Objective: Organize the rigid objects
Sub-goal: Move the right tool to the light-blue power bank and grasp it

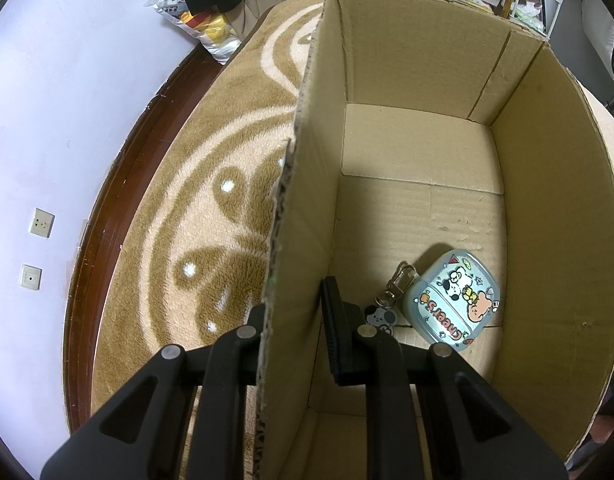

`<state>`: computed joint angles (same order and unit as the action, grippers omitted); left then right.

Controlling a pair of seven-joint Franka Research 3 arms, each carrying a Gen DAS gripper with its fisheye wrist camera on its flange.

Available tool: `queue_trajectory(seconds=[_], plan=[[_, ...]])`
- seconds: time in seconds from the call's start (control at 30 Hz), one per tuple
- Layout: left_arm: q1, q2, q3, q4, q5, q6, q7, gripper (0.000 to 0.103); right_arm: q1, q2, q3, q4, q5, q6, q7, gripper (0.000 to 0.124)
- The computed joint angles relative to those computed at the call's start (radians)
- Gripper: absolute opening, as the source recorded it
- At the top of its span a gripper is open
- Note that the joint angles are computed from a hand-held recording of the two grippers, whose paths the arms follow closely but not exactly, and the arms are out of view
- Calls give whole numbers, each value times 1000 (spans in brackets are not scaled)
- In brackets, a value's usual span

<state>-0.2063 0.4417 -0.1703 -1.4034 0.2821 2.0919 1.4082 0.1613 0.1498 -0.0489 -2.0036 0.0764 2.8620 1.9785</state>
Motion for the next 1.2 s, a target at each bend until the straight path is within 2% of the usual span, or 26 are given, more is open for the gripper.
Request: queue_trajectory(seconds=[0.13,0.33,0.5,0.73,0.93,1.0,1.2], plan=[[3,-2,-2,-4,-6,4,1,15,1,16,2,16,15,-25,1,45],[1,-3,-1,-10,-3,8,-3,14,14,37,-7,42,-11,-47,24,34],[-5,-2,1,-8,8,4,-9,15,9,49,-7,65,-3,-85,36,35],[-16,2,6,-1,30,-4,-35,16,-28,85,28,112,134,-147,-49,36],[-19,3,5,-2,40,-4,-43,16,24,89,-21,119,-1,-145,44,35],[-20,0,5,-5,42,-4,-45,16,45,76,-39,98,-75,-128,86,34],[-20,-4,4,-10,46,-4,-46,16,41,13,-43,33,-136,-48,163,32]])
